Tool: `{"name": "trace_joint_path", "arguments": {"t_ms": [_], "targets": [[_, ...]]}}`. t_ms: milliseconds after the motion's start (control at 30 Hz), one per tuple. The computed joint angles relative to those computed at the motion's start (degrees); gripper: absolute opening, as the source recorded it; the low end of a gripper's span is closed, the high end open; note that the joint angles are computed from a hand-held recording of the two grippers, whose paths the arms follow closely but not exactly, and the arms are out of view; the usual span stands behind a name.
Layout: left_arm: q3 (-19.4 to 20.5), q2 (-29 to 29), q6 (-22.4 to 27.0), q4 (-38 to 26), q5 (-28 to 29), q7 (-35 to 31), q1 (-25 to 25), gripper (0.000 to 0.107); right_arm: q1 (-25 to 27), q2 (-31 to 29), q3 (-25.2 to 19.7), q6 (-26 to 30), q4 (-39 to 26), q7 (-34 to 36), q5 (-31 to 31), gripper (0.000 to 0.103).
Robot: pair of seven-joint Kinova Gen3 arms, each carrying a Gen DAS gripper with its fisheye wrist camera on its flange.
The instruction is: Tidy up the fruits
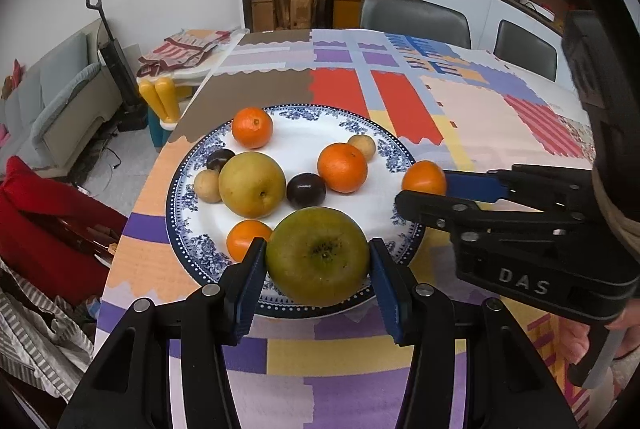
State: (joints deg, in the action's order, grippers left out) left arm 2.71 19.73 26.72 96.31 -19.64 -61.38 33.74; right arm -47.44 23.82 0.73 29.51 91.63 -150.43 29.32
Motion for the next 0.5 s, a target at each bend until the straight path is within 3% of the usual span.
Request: {"name": "trace_joint_path", "arguments": {"t_ms": [233,333,500], "targets": [[0.0,0.6,0.0,-0.3,0.3,-0.5,-0.4,0.05,1.6,1.5,-0.6,-0.5,-1.0,2.4,-3.1,0.037],[-1.7,0.3,-0.7,0.1,-2.0,1.5,1.6,0.054,1.8,1.4,-0.4,-1.1,-0.7,2.3,-4.0,0.041],[-2.7,-0.5,-0.4,0.8,-5.0,5.0,3.1,0.056,-1.2,-0.7,2.7,-2.9,2.0,-2.5,-1.6,0.045]]}}
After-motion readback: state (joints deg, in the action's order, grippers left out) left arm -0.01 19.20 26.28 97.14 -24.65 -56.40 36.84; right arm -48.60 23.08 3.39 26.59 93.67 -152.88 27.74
